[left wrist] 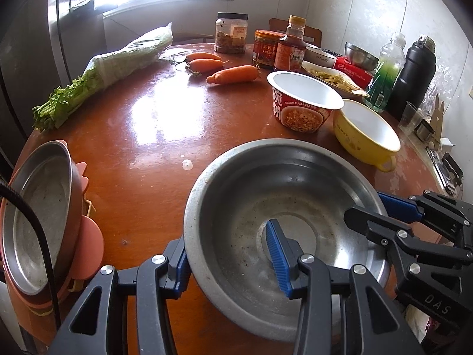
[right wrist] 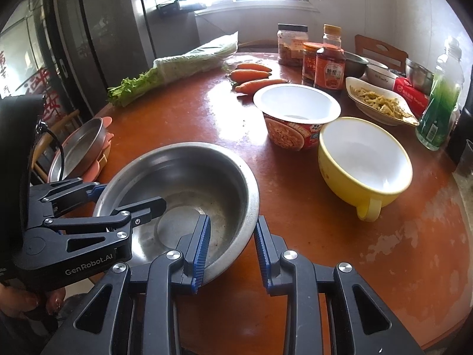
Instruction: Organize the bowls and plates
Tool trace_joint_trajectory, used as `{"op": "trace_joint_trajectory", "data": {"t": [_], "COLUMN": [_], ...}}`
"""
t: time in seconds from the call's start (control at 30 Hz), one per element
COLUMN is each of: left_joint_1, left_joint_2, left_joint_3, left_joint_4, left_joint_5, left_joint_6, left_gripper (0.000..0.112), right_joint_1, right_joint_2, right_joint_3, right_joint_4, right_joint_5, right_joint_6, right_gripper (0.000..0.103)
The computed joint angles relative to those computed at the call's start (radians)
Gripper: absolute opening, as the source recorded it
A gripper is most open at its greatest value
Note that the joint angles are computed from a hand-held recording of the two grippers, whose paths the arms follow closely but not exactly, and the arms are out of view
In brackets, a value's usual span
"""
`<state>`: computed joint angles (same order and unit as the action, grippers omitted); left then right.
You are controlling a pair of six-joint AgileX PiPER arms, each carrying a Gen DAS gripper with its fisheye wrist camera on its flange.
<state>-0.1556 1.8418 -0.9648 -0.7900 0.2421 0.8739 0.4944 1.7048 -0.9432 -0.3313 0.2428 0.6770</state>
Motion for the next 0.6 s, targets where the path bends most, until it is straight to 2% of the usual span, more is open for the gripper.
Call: {"op": "trace_joint_trajectory", "data": {"t": [0.1, 0.27, 0.6], "left_joint_1": [-0.005, -0.025, -0.02], "left_joint_2": [0.004, 0.007, 0.011], "left_joint_3": [-0.004, -0.008, -0.018], "left_joint_4": [0.019, 0.128, 0.108], "left_joint_5": [0.0, -0.019, 0.001], "left_joint_6": [-0.016, -0.116, -0.098], "left_gripper": [0.046, 0.046, 0.047], "right_joint_1": [-0.004, -0.012, -0.024], "right_joint_2": [0.002, 0.003, 0.002], "right_joint_3": [0.001, 0.001, 0.006], "right_joint_4": [0.005, 0.032, 0.115], "right_joint_5": [-0.001, -0.004, -0.017], "right_joint_6": [-0.003, -0.029, -0.1], "right_gripper": [0.032, 0.033, 0.033]}}
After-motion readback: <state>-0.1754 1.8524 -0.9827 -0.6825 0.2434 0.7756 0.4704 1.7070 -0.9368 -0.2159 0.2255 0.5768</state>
